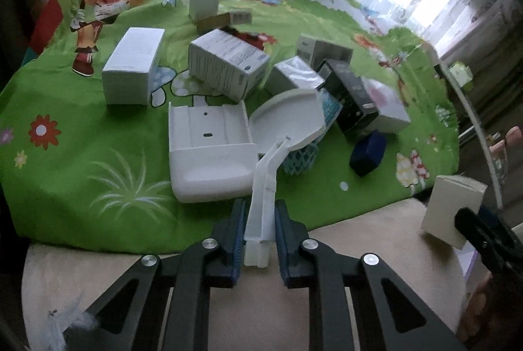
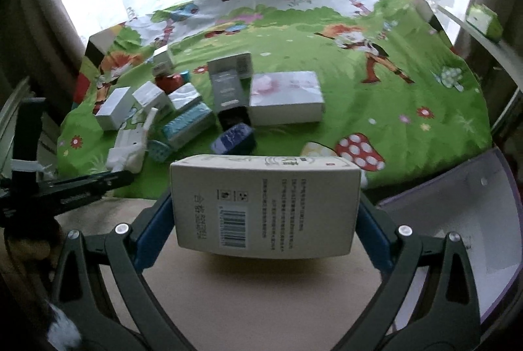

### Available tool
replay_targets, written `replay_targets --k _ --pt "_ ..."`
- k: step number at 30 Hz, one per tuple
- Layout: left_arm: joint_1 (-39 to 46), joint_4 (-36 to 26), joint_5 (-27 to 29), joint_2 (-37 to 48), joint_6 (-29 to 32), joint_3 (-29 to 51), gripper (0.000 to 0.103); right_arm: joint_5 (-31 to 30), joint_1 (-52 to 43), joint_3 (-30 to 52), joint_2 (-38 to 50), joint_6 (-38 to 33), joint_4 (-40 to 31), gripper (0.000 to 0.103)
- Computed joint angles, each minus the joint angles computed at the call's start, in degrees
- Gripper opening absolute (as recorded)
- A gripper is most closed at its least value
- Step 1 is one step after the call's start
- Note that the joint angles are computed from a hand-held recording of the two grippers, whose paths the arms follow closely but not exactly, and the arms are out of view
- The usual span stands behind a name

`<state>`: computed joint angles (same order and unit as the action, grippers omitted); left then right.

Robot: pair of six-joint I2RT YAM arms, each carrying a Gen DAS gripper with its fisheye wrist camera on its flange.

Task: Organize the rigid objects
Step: 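Grasp a white plastic strip with the left tool while the right tool holds the barcode box, then carry both items into the purple storage box and open both tools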

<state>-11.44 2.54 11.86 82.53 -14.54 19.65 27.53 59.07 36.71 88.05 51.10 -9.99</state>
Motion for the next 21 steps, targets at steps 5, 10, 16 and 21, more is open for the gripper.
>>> replay_targets --k 5,10,16,21 --pt "-0.91 -0.59 -0.11 -6.97 -2.98 -3.03 0.018 0.78 -0.81 -4.91 -4.91 1.32 0.13 0.099" --pt "-4.92 -2.37 -2.06 -14.93 -7.04 -5.64 0.018 1.44 -1.93 -9.46 -10.20 2.45 -0.90 0.099" --pt "-10.66 -6.55 -5.39 -22.80 -12.00 -7.03 0.018 1.55 -4.03 -14.90 -17.21 3.76 -2.51 0.099" --pt "-15.72 -11.32 -8.50 -28.25 -14.92 -5.80 0.018 1.13 -7.15 -19.04 -23.42 3.79 -4.39 0.099"
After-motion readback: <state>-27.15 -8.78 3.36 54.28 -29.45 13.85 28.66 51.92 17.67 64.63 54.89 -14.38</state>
